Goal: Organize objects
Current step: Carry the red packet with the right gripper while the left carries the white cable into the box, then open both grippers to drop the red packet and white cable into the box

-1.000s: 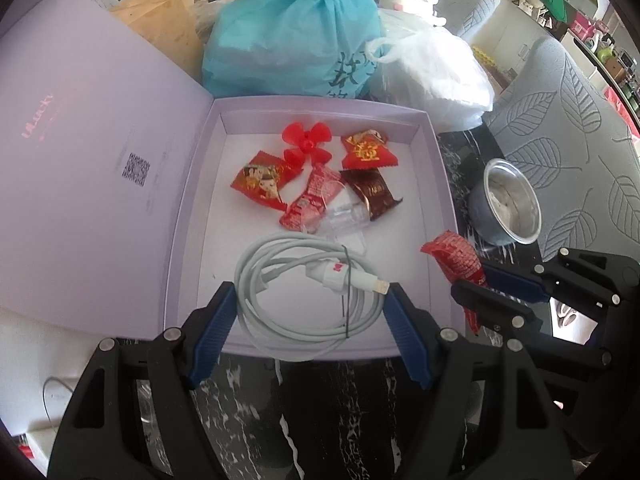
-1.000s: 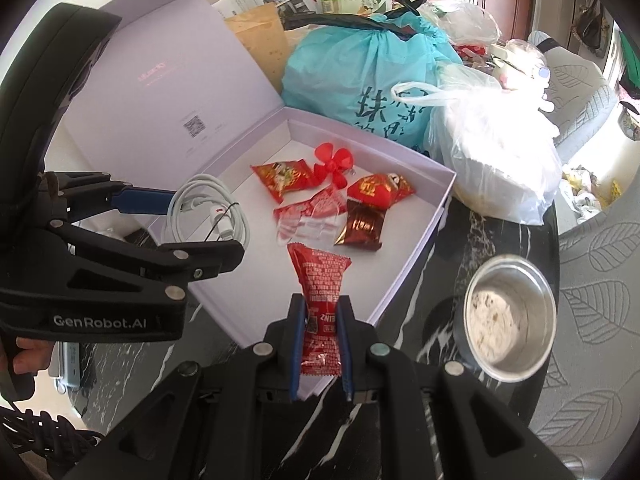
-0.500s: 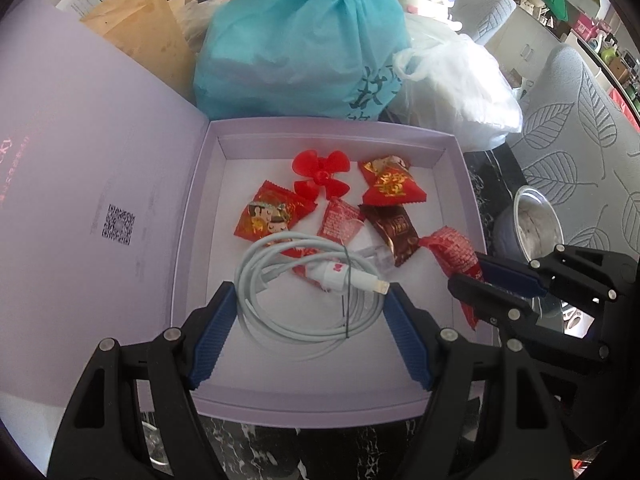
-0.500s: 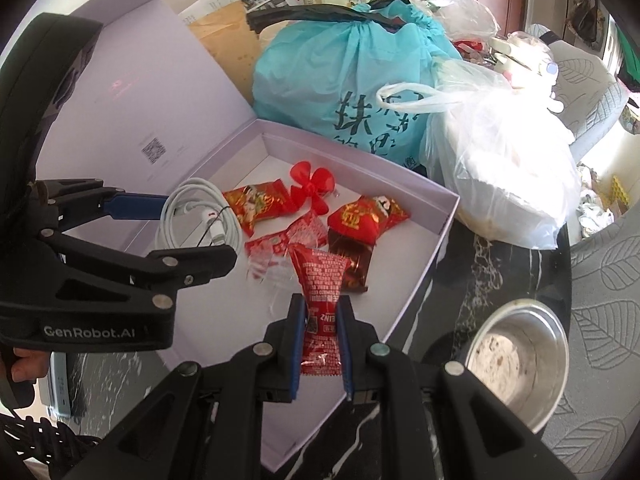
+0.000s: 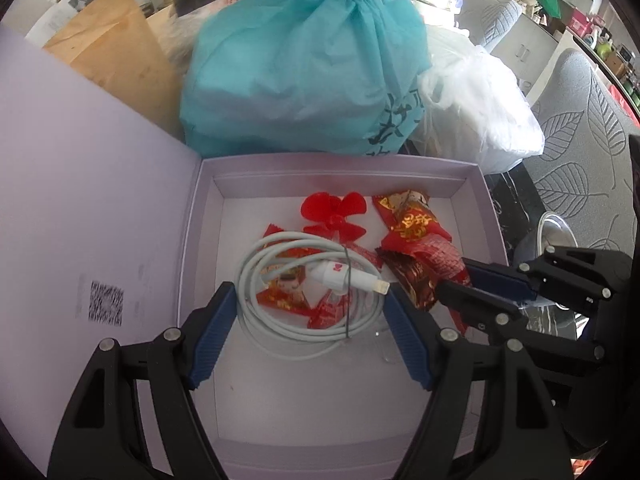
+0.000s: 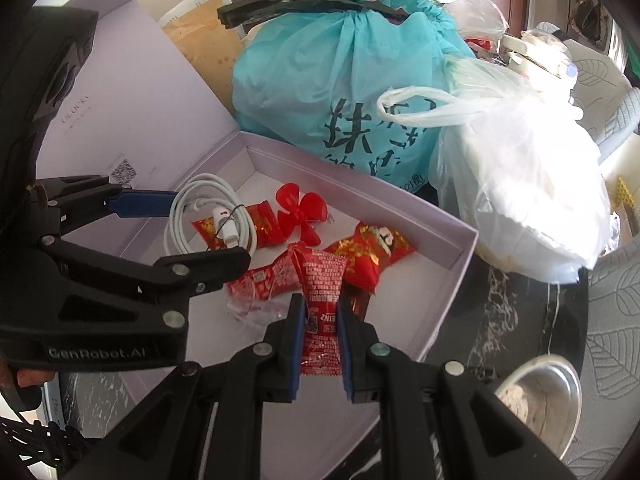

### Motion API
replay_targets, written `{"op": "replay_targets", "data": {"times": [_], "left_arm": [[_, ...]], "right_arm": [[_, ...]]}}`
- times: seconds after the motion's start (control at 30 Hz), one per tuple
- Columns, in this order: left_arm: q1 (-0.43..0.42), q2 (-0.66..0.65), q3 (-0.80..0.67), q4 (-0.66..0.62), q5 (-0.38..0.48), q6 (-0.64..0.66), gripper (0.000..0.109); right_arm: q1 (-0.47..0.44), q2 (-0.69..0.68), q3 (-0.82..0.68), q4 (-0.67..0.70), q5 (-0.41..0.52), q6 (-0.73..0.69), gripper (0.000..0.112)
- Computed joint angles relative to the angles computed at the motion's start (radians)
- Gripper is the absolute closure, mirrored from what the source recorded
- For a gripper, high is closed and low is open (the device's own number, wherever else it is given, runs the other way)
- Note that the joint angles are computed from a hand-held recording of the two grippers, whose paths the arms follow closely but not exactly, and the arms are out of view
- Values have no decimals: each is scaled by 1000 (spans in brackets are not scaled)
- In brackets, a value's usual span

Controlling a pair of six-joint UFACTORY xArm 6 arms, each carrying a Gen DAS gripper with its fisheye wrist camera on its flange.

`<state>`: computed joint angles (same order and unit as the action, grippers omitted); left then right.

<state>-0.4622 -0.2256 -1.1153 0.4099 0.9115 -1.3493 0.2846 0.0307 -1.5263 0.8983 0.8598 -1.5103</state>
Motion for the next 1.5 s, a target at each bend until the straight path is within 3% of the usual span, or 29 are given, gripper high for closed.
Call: {"op": "replay_targets", "data": {"times": [0.63, 0.87, 1.03, 1.2, 1.5], "left_arm": [[99, 13, 66, -61, -138, 75, 35], [110, 40, 48, -85, -140, 115, 35], [121, 39, 51, -106, -151, 130, 34], [126, 28, 54, -111, -145, 125, 34], [119, -10, 36, -53, -92, 98, 34]], "right_arm": [[51, 61, -56, -36, -32, -15, 97], [48, 71, -70, -51, -23, -6, 95], [45, 88, -79, 33, -9, -123, 91], [41, 63, -46, 56, -24, -166, 78], [7, 9, -1, 134, -26, -241, 77]]}}
